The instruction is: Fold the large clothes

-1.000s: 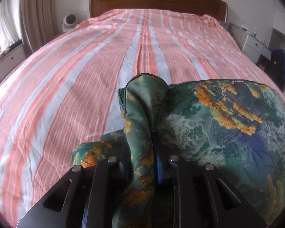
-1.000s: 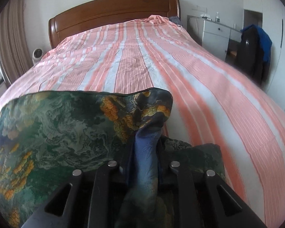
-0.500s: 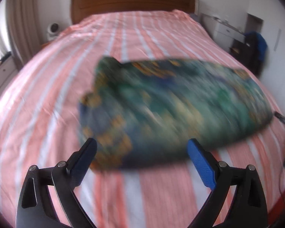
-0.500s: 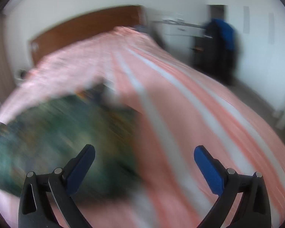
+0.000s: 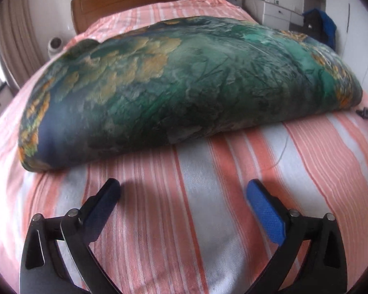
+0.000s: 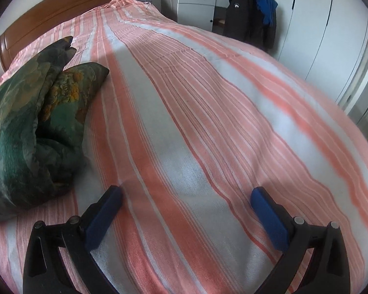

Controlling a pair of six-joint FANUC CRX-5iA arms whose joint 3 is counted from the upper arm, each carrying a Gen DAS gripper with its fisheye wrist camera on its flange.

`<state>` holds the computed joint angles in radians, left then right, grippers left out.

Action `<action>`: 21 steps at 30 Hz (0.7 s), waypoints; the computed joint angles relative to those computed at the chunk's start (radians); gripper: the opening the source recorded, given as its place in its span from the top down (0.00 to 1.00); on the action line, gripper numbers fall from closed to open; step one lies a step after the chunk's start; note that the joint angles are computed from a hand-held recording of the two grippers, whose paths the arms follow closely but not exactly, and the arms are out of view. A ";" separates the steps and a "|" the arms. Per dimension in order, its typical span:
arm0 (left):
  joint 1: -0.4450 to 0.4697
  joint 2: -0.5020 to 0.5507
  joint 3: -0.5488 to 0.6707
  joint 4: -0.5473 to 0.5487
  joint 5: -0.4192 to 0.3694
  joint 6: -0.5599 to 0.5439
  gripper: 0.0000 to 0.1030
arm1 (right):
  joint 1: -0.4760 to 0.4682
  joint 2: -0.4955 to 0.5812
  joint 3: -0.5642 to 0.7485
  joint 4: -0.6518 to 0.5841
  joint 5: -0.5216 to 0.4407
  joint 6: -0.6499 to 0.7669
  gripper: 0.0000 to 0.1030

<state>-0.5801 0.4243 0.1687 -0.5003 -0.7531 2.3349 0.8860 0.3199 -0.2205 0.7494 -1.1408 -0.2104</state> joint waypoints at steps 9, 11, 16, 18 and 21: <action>-0.016 -0.010 -0.013 -0.032 0.004 0.033 0.00 | 0.002 0.000 -0.005 0.001 0.001 -0.005 0.00; -0.023 -0.010 -0.012 -0.041 -0.004 0.041 0.00 | 0.002 -0.001 -0.006 0.002 0.003 -0.006 0.00; -0.032 0.000 0.003 -0.053 -0.020 0.049 0.00 | 0.001 -0.001 -0.007 0.002 0.004 -0.006 0.00; -0.030 -0.001 0.000 -0.053 -0.021 0.046 0.00 | 0.002 -0.001 -0.007 0.001 0.003 -0.006 0.00; -0.029 0.000 0.002 -0.050 -0.022 0.043 0.00 | 0.001 -0.001 -0.007 0.002 0.004 -0.006 0.00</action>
